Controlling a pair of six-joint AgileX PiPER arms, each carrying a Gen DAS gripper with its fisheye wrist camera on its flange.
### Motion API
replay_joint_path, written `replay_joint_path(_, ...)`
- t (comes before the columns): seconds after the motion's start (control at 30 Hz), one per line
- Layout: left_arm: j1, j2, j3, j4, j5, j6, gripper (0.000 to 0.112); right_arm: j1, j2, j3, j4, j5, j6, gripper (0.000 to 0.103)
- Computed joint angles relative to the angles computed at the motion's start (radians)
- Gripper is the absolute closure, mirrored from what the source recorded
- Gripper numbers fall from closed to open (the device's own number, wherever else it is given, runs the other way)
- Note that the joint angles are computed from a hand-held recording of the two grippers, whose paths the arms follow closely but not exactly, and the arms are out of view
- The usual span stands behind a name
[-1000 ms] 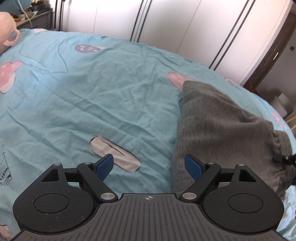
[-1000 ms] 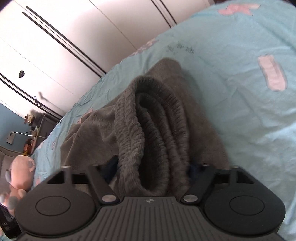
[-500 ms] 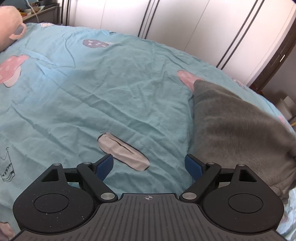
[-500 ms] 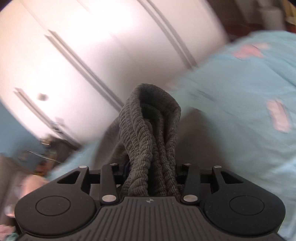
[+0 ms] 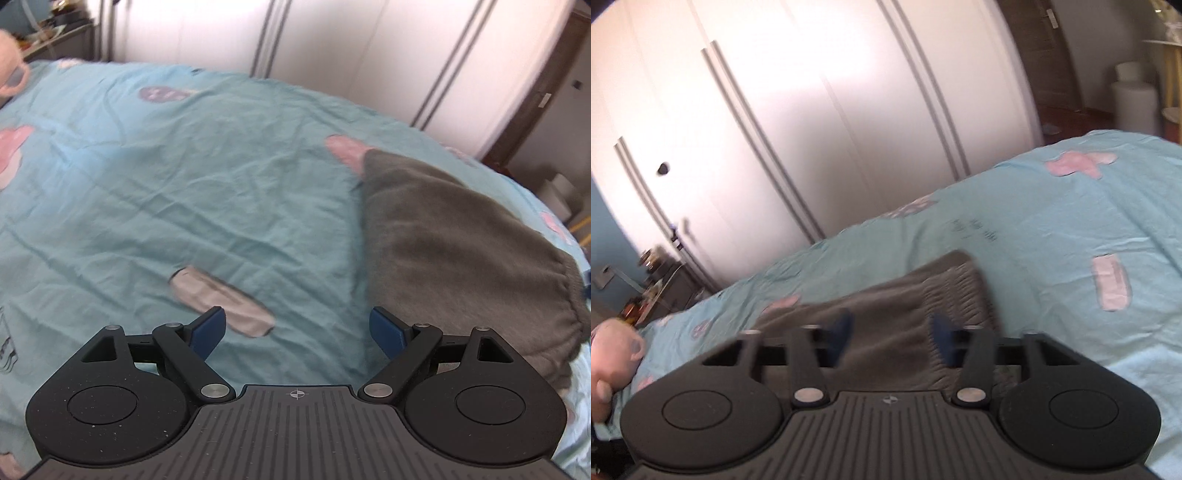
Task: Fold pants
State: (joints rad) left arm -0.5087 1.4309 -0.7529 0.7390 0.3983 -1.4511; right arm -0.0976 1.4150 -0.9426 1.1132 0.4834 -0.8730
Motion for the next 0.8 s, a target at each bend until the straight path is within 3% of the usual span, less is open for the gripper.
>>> replay_joint_path(0.13,-0.013,-0.031,0.027,0.061,-0.095,-0.020,0.023,0.075,0.080,0.004,-0.194,0.040,0.170,0.073)
replay_joint_path(0.2,-0.020,-0.026,0.018,0.089,-0.143,-0.034,0.023,0.108,0.095,0.041,-0.224,0.018,0.185,0.075)
replay_joint_path(0.3,-0.058,0.027,-0.059,0.100,-0.145,-0.033,0.023,0.170,0.068,0.095,-0.232,-0.087,0.127,0.073)
replay_joint_path(0.43,-0.115,0.128,-0.136,0.266,-0.153,-0.148,0.023,0.149,0.060,0.072,-0.275,-0.036,0.216,0.072)
replay_joint_path(0.47,-0.130,0.160,-0.152,0.287,-0.133,-0.149,0.023,0.136,0.056,0.070,-0.267,-0.018,0.215,0.072)
replay_joint_path(0.57,-0.199,0.275,-0.234,0.212,0.087,-0.015,0.024,0.134,0.053,0.078,-0.262,-0.023,0.190,0.071)
replay_joint_path(0.6,-0.201,0.295,-0.226,0.238,0.107,-0.025,0.023,0.141,0.050,0.080,-0.271,-0.028,0.191,0.068)
replay_joint_path(0.7,-0.117,0.267,-0.167,0.179,0.004,-0.043,0.020,0.163,0.054,0.077,-0.292,-0.034,0.191,0.062)
replay_joint_path(0.8,-0.074,0.256,-0.175,0.109,0.026,-0.011,0.021,0.199,0.084,0.049,-0.326,-0.049,0.215,0.045)
